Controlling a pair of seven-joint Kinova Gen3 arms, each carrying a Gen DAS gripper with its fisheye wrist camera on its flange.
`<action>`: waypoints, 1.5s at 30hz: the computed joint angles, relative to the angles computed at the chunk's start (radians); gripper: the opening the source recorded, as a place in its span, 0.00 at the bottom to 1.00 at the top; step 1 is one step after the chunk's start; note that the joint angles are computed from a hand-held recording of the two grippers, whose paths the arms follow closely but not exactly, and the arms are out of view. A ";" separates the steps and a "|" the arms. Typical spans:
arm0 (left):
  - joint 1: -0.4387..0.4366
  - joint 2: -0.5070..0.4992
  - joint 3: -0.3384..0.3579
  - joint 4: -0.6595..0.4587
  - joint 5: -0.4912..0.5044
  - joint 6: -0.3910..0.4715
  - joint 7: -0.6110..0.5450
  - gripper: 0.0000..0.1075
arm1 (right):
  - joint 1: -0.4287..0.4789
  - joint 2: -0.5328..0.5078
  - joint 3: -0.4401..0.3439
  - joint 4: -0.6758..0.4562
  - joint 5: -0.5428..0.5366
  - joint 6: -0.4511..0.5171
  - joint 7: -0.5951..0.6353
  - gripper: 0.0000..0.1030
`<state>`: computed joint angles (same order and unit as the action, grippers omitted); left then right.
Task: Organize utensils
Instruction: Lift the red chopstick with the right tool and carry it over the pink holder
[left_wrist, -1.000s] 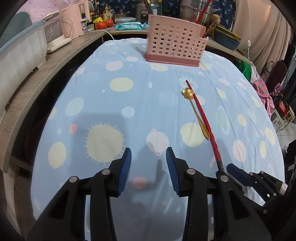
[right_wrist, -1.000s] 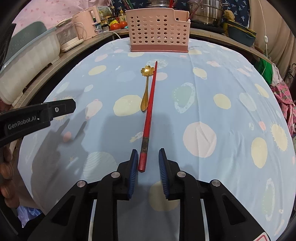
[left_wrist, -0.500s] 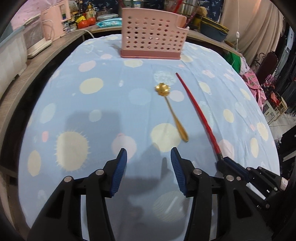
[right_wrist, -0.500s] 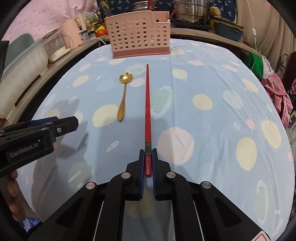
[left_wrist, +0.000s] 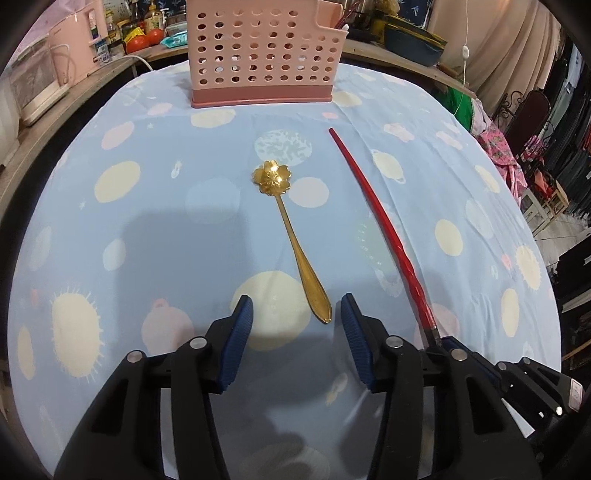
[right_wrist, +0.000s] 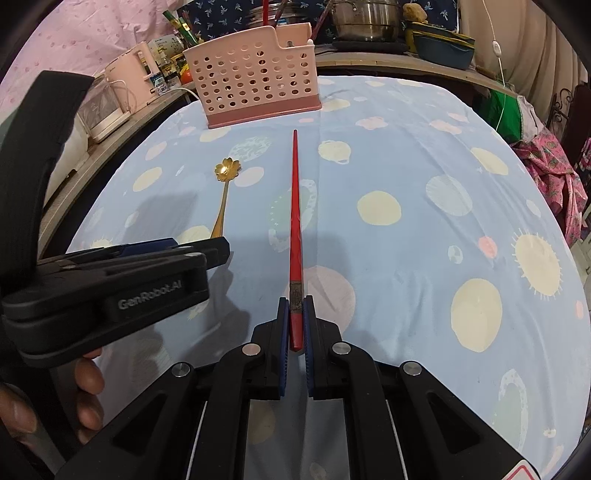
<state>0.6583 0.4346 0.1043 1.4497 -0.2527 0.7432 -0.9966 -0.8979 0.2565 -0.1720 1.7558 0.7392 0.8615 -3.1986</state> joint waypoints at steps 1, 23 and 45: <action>-0.001 0.000 0.000 0.000 -0.001 -0.001 -0.002 0.37 | 0.002 -0.001 0.000 0.003 -0.001 -0.005 0.000 0.07; -0.036 -0.141 0.009 0.116 -0.009 -0.078 0.009 0.08 | -0.021 -0.043 -0.016 0.006 0.066 0.021 -0.060 0.07; -0.097 -0.245 0.045 0.056 -0.070 -0.088 0.018 0.01 | 0.047 -0.169 -0.092 -0.079 0.228 0.098 -0.097 0.07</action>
